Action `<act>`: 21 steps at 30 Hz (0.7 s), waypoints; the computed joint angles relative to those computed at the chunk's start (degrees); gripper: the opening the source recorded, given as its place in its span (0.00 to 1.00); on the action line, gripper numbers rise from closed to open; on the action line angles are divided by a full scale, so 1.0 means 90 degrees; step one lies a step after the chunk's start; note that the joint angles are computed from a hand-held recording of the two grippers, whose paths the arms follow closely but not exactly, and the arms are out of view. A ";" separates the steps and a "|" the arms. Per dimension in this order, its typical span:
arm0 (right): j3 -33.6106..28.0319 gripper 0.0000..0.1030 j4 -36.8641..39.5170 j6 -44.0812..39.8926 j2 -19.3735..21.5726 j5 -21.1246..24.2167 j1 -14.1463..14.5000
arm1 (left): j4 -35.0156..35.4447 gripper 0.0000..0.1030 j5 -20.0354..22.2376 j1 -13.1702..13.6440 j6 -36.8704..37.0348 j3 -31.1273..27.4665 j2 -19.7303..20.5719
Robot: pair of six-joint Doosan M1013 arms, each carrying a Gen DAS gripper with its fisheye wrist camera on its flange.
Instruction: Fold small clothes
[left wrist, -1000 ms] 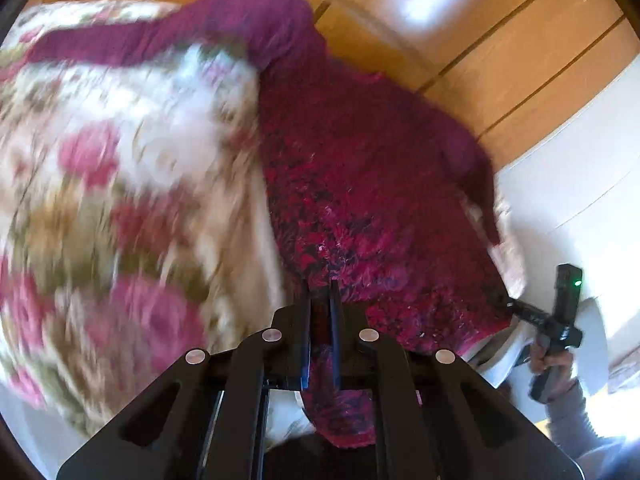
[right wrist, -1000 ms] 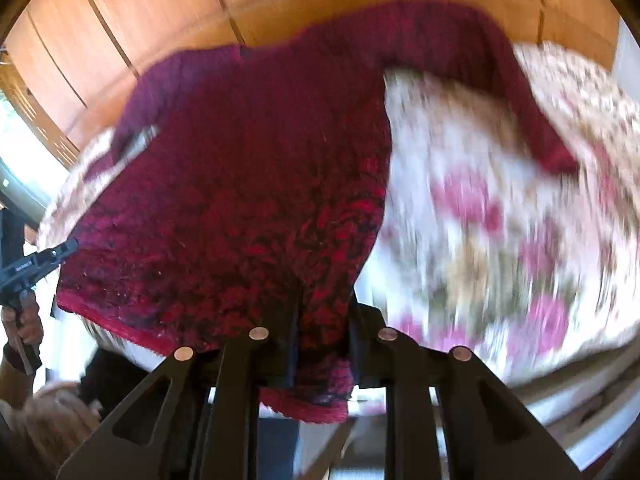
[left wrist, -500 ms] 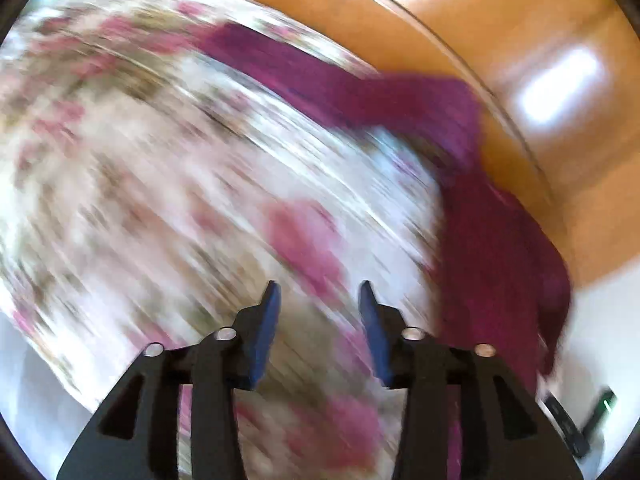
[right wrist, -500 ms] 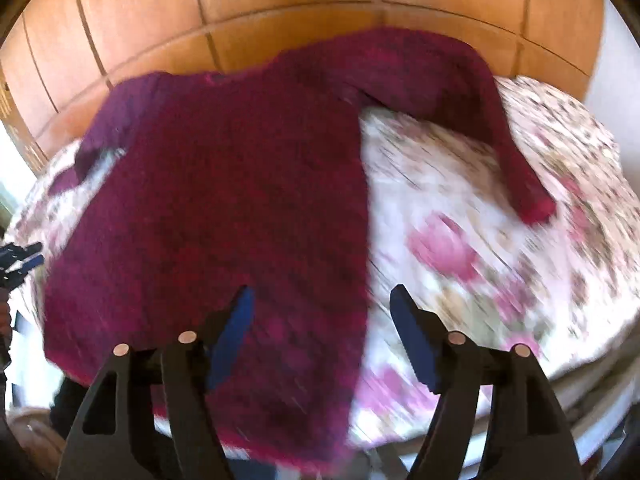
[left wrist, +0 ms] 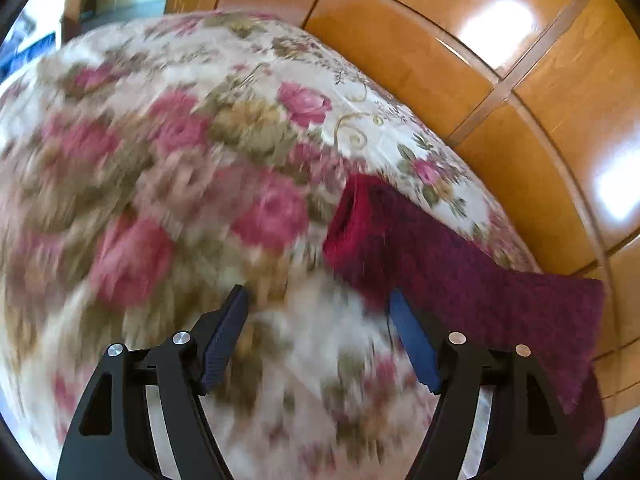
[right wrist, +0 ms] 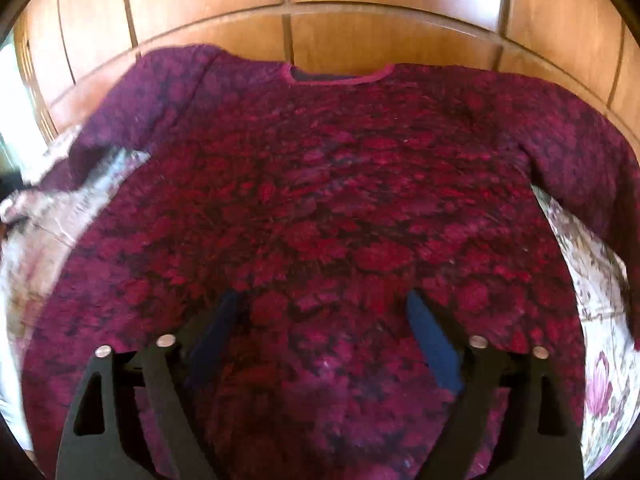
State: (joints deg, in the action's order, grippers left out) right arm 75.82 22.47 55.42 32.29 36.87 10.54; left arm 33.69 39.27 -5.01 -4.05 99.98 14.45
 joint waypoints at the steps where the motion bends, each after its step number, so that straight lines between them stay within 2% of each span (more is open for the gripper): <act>1: 0.0009 0.91 0.0097 -0.0050 0.0016 -0.0009 -0.0019 | 0.0030 0.70 0.0145 0.0023 0.0089 -0.0081 0.0072; 2: -0.0011 0.94 0.0221 -0.0093 0.0043 0.0035 -0.0045 | 0.0075 0.70 0.0181 0.0072 0.0197 -0.0168 0.0166; 4: -0.0069 0.97 0.0550 -0.0188 0.0102 0.0194 -0.0117 | 0.0130 0.56 0.0360 0.0105 0.0604 -0.0350 0.0336; 5: -0.0087 0.98 0.0586 -0.0198 0.0120 0.0225 -0.0115 | 0.0078 0.27 0.0202 0.0174 0.0876 -0.0382 0.0408; 6: -0.0093 0.98 0.0532 -0.0170 0.0121 0.0242 -0.0114 | 0.0002 0.16 0.0153 0.0191 0.1123 -0.0434 0.0444; 7: -0.0096 0.98 0.0465 -0.0127 0.0122 0.0243 -0.0103 | 0.0191 0.09 0.0291 0.0155 0.1052 -0.0466 0.0443; 9: -0.0127 0.98 0.0387 -0.0047 0.0134 0.0275 -0.0091 | 0.0656 0.07 0.0578 0.0087 0.0815 -0.0444 0.0376; 10: -0.0178 0.98 0.0351 0.0000 0.0158 0.0327 -0.0083 | 0.0969 0.07 0.0869 0.0070 0.0535 -0.0404 0.0320; 13: -0.0186 0.98 0.0362 -0.0037 0.0158 0.0336 -0.0091 | 0.1180 0.06 0.1336 0.0180 -0.0007 -0.0223 0.0174; 17: -0.0192 0.98 0.0264 0.0007 0.0177 0.0225 -0.0044 | 0.1092 0.06 0.1622 0.0287 0.0223 -0.0161 0.0205; 21: -0.0149 0.98 0.0242 0.0012 0.0149 0.0193 -0.0046 | 0.0992 0.07 0.2427 0.0199 0.0530 -0.0563 0.0573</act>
